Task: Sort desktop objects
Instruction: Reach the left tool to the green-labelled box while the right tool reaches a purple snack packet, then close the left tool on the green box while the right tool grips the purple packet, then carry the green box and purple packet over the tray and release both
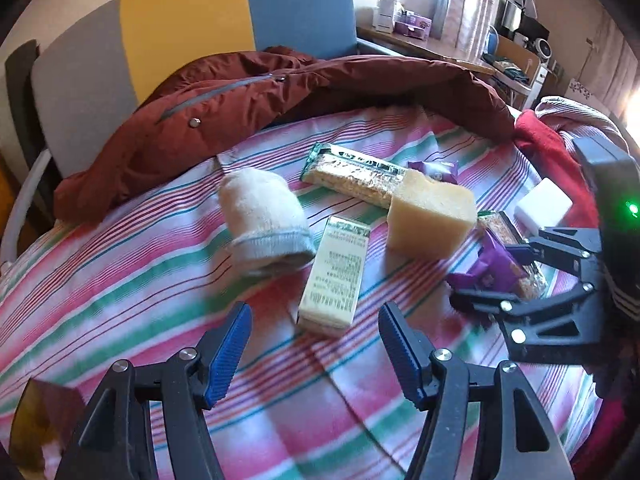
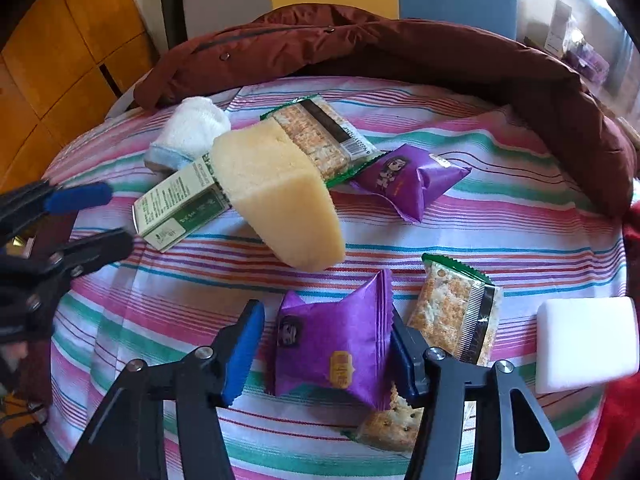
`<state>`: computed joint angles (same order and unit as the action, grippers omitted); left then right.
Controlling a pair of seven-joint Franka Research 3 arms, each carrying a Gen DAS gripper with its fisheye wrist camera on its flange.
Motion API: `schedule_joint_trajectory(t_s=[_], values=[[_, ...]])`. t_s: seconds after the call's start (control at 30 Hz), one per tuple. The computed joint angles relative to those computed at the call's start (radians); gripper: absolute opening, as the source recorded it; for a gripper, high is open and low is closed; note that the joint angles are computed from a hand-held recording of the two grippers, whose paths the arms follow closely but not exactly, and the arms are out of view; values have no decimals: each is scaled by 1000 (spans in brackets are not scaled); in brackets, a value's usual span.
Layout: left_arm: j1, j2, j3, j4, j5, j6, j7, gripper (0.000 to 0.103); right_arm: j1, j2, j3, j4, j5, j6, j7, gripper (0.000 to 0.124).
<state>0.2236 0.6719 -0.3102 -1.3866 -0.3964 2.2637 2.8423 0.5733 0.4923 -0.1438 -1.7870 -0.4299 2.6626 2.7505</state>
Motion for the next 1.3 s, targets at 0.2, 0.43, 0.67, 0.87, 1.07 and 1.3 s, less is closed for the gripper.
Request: schedule_joint_trajectory(t_s=[0.2, 0.43, 0.67, 0.87, 1.07, 1.3], values=[[-25, 37, -5, 41, 27, -9, 2, 65, 0, 0, 7, 6, -2, -15, -32, 61], [-48, 55, -12, 32, 54, 39, 27, 56, 7, 6, 2, 9, -10, -24, -32, 59], [-45, 73, -17, 48, 71, 29, 15, 32, 10, 11, 3, 16, -20, -33, -29, 53], [-19, 46, -10, 19, 52, -5, -13, 31, 6, 18, 12, 29, -12, -26, -46, 43], [19, -13, -2, -55, 0, -23, -31, 31, 7, 34, 24, 52, 13, -14, -91, 42], [64, -76, 4, -125, -86, -33, -17, 31, 10, 55, 31, 82, 60, 11, -157, 42]])
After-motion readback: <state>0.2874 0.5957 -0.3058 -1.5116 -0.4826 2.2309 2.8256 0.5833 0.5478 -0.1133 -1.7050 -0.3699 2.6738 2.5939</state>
